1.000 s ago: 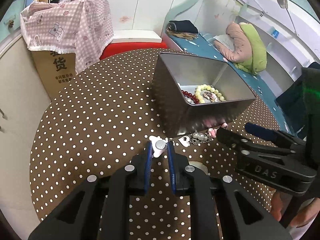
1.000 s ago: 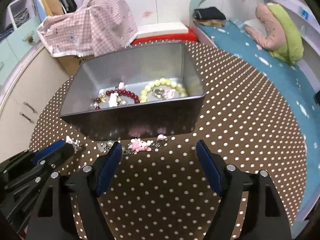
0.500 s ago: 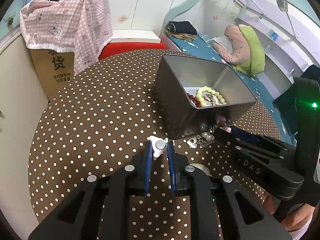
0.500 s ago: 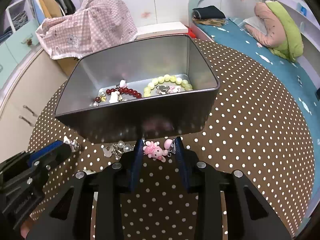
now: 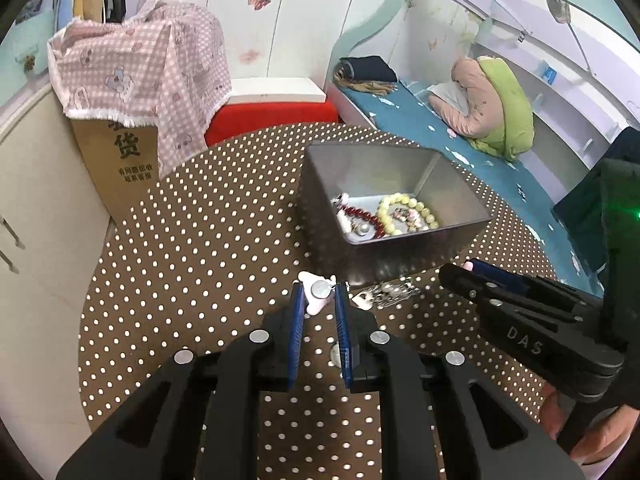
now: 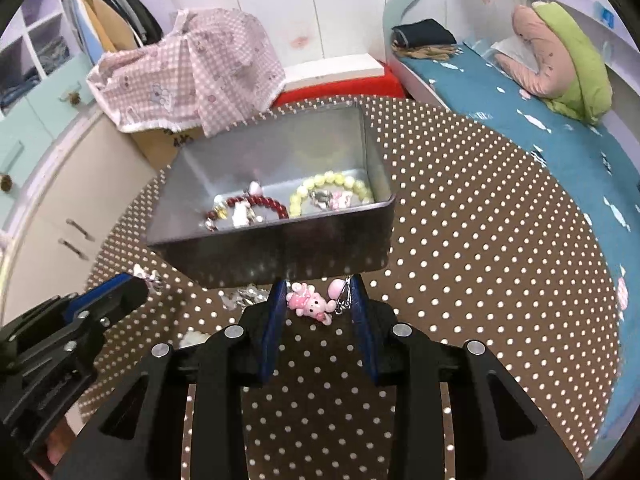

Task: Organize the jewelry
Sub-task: 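Carry both charms over the tin and open both grippers to drop them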

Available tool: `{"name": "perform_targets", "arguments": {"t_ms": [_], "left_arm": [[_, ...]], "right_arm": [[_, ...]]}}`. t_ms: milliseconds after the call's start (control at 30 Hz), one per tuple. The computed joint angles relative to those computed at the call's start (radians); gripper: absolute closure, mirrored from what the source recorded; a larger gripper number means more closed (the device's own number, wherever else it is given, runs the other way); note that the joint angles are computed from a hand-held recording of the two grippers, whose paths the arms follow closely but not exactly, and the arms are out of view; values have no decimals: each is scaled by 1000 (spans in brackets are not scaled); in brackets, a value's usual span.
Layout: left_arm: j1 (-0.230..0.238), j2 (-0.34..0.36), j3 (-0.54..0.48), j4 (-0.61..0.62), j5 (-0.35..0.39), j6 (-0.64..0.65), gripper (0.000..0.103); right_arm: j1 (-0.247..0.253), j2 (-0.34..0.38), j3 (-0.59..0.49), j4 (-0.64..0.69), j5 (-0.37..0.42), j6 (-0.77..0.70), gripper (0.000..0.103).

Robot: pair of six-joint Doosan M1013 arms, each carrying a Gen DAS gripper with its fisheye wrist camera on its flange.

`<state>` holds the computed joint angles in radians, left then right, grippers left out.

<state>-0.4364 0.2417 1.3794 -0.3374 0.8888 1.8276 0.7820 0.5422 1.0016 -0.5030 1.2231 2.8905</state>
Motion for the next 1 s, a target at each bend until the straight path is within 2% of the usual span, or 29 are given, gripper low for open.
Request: {"name": "perform_targets", "arguments": {"t_ms": [300, 700, 767, 833, 900, 933, 967, 1000], "left_arm": [[-39, -3, -48, 52, -29, -48, 89], [-71, 61, -149, 141, -3, -129, 88], [-74, 69, -159, 150, -6, -131, 88], [-72, 80, -171, 153, 7, -136, 88], [-70, 84, -176, 156, 17, -146, 74], [-69, 84, -176, 168, 15, -161, 61], [-67, 86, -179, 170, 14, -166, 54], [-64, 86, -180, 156, 13, -159, 52]], "right_arm": [[-7, -39, 13, -91, -42, -11, 71], [-54, -22, -27, -50, -82, -104, 69], [-55, -17, -38, -43, -66, -118, 64], [-52, -22, -30, -60, -68, -96, 35], [-40, -20, -37, -125, -23, -64, 30], [-38, -21, -38, -141, -6, -57, 29], [-38, -25, -35, -145, -6, -50, 28], [-39, -32, -25, -148, -13, -37, 26]]}}
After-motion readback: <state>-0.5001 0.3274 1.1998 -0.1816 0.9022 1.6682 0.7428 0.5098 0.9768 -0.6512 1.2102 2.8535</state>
